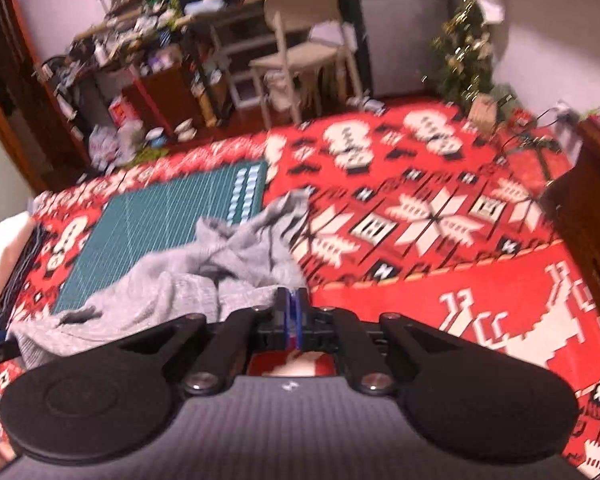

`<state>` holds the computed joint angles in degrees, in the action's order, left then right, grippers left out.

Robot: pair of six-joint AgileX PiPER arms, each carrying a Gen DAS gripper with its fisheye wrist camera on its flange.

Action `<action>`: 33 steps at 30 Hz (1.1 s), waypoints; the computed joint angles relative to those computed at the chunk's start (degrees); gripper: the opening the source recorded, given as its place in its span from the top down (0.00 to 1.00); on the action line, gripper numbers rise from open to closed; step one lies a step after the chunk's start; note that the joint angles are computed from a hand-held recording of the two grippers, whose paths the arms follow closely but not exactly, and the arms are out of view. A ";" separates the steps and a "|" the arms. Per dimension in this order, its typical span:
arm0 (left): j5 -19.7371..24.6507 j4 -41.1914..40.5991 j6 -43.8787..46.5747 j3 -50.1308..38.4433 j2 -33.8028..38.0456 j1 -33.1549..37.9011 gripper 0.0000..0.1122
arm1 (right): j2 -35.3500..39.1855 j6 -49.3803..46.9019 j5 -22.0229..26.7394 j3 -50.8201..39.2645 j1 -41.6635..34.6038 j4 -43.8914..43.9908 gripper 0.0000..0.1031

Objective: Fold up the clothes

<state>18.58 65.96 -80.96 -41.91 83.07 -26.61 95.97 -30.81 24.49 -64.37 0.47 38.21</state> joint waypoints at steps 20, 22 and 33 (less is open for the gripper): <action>1.36 -9.58 2.62 -3.54 5.33 4.49 0.75 | -5.64 -18.79 -0.75 4.83 -1.38 4.73 0.14; 1.64 -10.03 2.89 -3.76 5.59 4.57 0.75 | -5.86 -16.08 -1.06 4.92 -2.43 3.97 0.10; 2.54 -10.39 3.70 -4.52 6.54 4.14 0.75 | -6.03 -52.73 2.59 7.03 -4.74 31.20 0.03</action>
